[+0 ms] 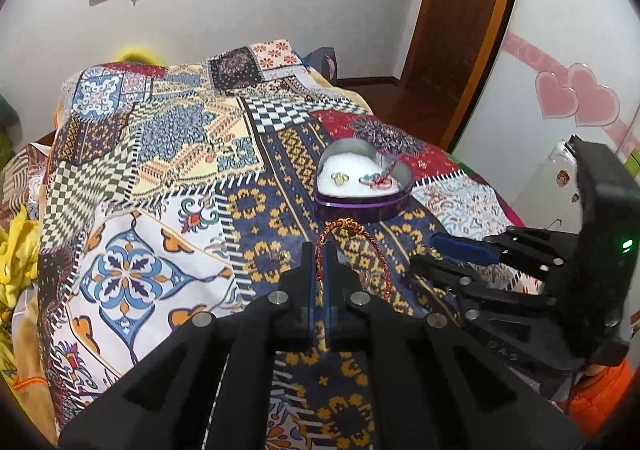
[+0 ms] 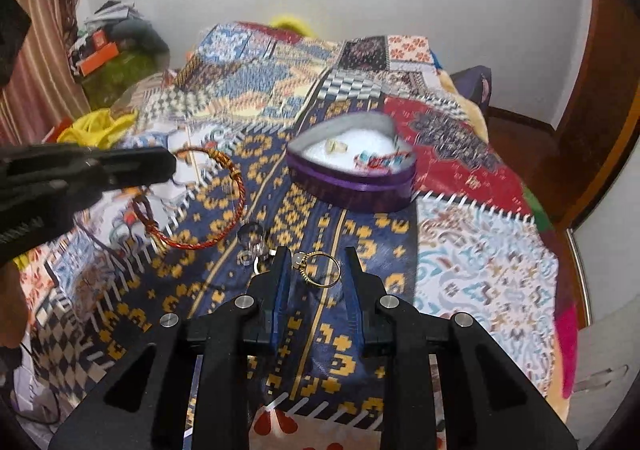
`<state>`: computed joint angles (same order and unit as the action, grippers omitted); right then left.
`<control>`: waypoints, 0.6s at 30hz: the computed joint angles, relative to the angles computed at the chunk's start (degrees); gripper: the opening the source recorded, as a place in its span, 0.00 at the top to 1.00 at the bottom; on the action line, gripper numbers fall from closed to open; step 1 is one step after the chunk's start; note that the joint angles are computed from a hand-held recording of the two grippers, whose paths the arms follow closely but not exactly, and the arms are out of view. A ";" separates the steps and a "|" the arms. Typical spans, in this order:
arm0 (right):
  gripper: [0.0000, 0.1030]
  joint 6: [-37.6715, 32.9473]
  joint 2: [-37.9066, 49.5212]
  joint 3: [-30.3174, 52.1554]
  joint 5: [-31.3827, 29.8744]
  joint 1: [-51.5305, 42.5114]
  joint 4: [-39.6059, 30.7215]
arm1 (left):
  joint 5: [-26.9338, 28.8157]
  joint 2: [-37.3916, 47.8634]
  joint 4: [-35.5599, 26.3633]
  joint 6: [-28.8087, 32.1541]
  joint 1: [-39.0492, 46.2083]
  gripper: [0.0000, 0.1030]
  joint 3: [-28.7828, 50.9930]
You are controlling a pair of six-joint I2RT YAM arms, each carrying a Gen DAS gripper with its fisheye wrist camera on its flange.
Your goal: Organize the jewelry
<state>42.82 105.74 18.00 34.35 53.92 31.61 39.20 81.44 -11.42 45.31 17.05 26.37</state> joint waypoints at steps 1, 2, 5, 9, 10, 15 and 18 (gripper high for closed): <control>0.78 0.29 -1.52 -0.61 0.75 0.11 -0.35 | -0.01 -0.24 0.23 -0.54 -0.34 0.99 0.02; 0.78 0.42 -2.35 -0.98 1.09 0.07 -0.41 | 0.05 -0.35 0.23 -1.03 -0.68 0.99 0.21; 0.78 0.49 -6.70 -2.78 2.41 -0.35 -0.89 | 0.09 -0.89 0.71 -2.81 -1.86 0.99 0.69; 0.78 -0.51 -10.03 -3.27 3.72 -0.97 -1.91 | -0.14 -1.21 1.68 -5.39 -3.76 0.99 1.60; 0.78 -0.64 -10.54 -3.23 3.95 -1.09 -2.07 | -0.23 -1.24 2.00 -5.90 -4.16 0.99 1.76; 0.78 -2.78 -12.30 -3.81 3.79 -2.97 -0.37 | -0.98 -0.08 4.34 -8.93 -6.46 0.99 3.15; 0.78 -4.13 -12.87 -4.27 3.08 -4.38 0.92 | -1.46 1.43 6.03 -10.94 -7.83 0.99 4.22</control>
